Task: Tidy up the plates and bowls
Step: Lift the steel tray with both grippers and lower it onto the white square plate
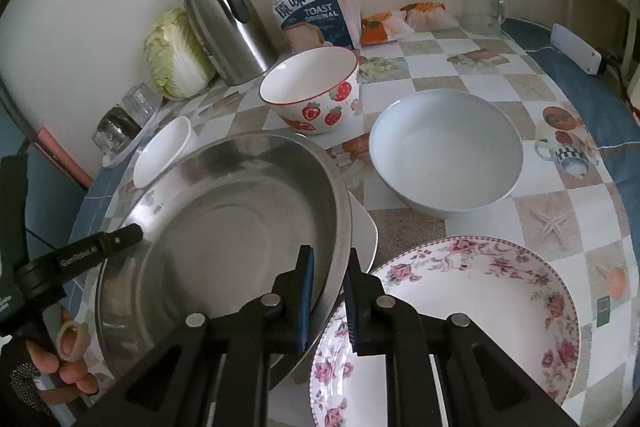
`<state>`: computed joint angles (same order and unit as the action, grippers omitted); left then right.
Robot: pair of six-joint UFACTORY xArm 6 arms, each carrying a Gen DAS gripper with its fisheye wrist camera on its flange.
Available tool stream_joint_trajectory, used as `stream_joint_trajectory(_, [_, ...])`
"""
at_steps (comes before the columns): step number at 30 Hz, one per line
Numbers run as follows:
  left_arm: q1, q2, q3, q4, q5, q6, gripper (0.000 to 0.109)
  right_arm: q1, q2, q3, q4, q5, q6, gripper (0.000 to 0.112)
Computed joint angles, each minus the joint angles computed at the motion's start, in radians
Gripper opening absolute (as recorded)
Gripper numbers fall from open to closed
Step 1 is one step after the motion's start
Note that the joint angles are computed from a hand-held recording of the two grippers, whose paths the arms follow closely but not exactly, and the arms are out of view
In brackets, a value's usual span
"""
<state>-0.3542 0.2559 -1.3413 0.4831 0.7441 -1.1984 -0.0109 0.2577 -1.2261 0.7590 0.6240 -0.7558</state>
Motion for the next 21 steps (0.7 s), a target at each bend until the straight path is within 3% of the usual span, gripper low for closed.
stream_joint_trajectory(21, [0.008, 0.088, -0.086, 0.022, -0.022, 0.05, 0.031, 0.005, 0.038, -0.011, -0.041, -0.052, 0.06, 0.015])
